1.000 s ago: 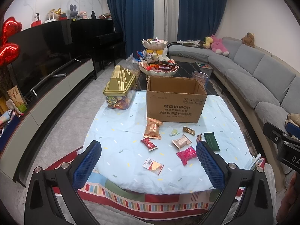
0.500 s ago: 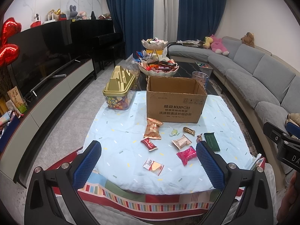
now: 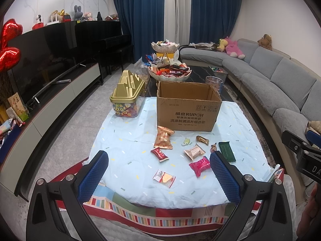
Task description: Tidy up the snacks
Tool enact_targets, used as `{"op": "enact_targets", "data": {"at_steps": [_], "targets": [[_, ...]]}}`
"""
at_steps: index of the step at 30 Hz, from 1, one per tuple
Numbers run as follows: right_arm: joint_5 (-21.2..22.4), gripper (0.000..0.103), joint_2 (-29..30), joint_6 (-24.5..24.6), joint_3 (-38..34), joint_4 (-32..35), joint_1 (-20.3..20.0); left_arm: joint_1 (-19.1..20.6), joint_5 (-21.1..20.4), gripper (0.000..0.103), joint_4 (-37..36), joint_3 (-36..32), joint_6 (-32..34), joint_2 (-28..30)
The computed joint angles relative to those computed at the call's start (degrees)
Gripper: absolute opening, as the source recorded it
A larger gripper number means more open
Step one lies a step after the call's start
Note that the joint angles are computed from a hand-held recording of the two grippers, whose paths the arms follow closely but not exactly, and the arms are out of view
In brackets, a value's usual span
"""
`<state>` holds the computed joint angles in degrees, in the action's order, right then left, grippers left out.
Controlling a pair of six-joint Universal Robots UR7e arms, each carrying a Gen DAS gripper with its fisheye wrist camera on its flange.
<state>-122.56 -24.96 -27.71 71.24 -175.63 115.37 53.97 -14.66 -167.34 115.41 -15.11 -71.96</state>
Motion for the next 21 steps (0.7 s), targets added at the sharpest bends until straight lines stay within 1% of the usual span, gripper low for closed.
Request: {"op": "enact_targets", "data": {"at_steps": [4,10,15,21], "targets": [[0.0,0.102,0.0,0.1,-0.1,0.3,0.0,0.1,0.1,0.103,0.9,-0.1,-0.2,0.0],[-0.2,0.102,1.0,0.1,-2.0,2.6,-0.4,1.1,-0.3,0.103,1.4,-0.8,1.2,0.6],[-0.4,0.102,2.1,0.0,-3.4,4.3,-0.5,2.3,-1.8,0.103,4.7,-1.5,-0.2,0.3],[-0.7,0.102,3.9,-0.9,-5.4,4.7,-0.8,3.9,-3.8,0.103,6.9,-2.8,0.3,0.9]]}}
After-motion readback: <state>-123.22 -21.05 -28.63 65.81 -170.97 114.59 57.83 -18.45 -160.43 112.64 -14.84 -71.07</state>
